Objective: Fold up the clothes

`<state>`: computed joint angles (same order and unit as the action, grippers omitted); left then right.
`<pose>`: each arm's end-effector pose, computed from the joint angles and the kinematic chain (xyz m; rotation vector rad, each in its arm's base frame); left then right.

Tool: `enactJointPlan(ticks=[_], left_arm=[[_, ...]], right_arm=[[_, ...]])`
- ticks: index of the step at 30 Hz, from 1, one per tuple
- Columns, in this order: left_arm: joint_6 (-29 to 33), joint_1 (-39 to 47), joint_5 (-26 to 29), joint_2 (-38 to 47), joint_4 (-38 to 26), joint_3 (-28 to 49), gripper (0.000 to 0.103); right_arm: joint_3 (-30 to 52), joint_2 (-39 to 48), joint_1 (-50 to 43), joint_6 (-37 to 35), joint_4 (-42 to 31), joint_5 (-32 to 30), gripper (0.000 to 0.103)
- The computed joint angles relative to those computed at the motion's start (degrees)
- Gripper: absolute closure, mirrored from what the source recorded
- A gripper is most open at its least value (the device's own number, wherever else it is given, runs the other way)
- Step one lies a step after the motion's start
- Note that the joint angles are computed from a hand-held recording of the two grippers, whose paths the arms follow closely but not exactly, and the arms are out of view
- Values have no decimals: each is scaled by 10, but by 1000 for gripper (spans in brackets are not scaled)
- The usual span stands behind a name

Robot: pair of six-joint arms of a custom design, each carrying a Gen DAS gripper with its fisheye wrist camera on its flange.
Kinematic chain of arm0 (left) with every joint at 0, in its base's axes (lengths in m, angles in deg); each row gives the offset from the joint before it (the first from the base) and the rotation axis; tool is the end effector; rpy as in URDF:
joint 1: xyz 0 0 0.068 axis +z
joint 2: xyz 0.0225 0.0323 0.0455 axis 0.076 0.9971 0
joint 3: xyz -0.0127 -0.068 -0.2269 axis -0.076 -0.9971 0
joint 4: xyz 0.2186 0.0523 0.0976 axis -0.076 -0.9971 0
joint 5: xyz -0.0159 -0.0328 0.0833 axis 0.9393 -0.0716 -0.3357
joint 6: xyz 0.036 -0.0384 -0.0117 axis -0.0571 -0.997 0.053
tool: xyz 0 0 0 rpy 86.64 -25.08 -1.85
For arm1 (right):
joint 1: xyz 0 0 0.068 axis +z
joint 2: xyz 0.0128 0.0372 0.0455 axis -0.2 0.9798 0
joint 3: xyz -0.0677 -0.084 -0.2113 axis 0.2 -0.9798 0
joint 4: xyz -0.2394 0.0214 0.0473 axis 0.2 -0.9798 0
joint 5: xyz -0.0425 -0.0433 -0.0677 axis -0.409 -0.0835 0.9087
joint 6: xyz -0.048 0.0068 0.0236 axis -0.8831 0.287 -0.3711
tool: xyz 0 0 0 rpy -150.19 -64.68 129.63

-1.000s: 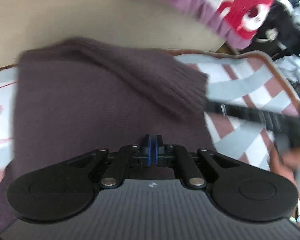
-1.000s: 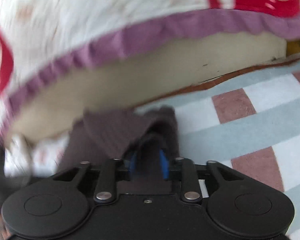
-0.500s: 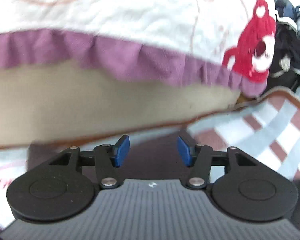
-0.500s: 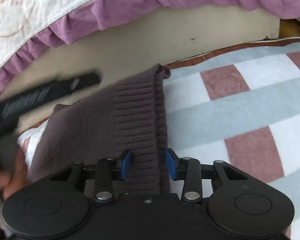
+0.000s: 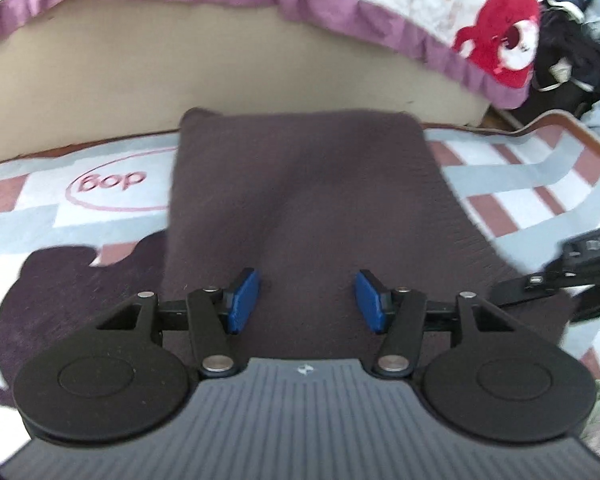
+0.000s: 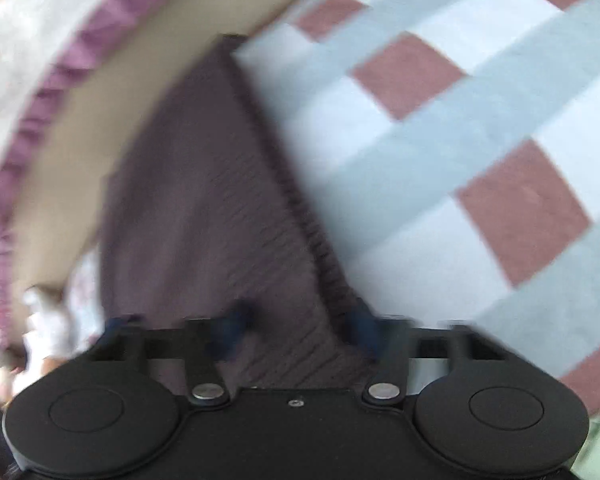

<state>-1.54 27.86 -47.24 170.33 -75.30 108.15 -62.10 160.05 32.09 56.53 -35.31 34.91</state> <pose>0.2062 0.0649 0.1013 0.5837 2.3372 -0.4534 0.1705 0.1560 0.0639 0.9160 2.4764 0.7080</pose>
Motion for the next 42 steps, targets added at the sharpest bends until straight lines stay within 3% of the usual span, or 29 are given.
enactJointPlan(ticks=[1, 5, 9, 10, 11, 13, 15, 19, 22, 23, 25, 26, 30, 32, 33, 34, 36, 39, 40, 41, 42], left_arm=[[2, 8, -5, -2, -1, -2, 49], [12, 34, 0, 23, -1, 10, 49], [30, 54, -9, 59, 0, 30, 48], [27, 56, -15, 66, 2, 34, 48], [25, 58, -21, 73, 3, 38, 47], [37, 62, -18, 74, -2, 41, 46], [45, 68, -18, 77, -6, 43, 42], [31, 69, -32, 83, -22, 52, 37], [50, 63, -37, 69, -60, 59, 37], [49, 60, -42, 60, -61, 53, 37], [47, 55, -50, 43, -63, 41, 35], [45, 53, -54, 35, -64, 35, 35], [23, 25, -120, -22, -88, 16, 35], [9, 37, -110, -50, -133, 29, 37], [3, 44, -105, -63, -155, 37, 38], [11, 57, -62, -69, -190, 52, 38], [32, 82, 21, -73, -261, 84, 36], [-31, 34, -11, -153, -253, 74, 36], [-54, 16, -24, -166, -248, 75, 38], [-86, -14, -47, -169, -241, 82, 38], [-75, -62, -91, -183, -239, 83, 38]], right_arm=[[-6, -16, 7, -16, 6, 6, 85], [28, -86, 95, -20, -87, 92, 91], [268, 89, 119, -129, -383, 75, 90], [305, 134, 106, -157, -401, 46, 81], [337, 168, 97, -170, -419, 40, 59], [359, 182, 89, -144, -450, 62, 41], [308, 143, 81, -117, -410, 65, 41], [150, 32, 71, -42, -242, 114, 39], [-22, -18, 54, -4, 59, 138, 39], [-42, -6, 44, -1, 114, 144, 38], [-17, 30, 30, -12, 106, 159, 36], [23, 54, 24, -34, 59, 163, 36], [192, 170, 7, -266, -46, 137, 36], [288, 240, 13, -354, -142, 185, 37], [309, 258, 11, -356, -164, 190, 37], [318, 272, 8, -364, -166, 193, 39], [275, 249, -13, -318, -124, 166, 40], [195, 204, -40, -243, -52, 139, 41], [161, 188, -48, -219, -16, 133, 46], [99, 170, -61, -182, 83, 117, 51], [41, 161, -76, -144, 188, 103, 51]])
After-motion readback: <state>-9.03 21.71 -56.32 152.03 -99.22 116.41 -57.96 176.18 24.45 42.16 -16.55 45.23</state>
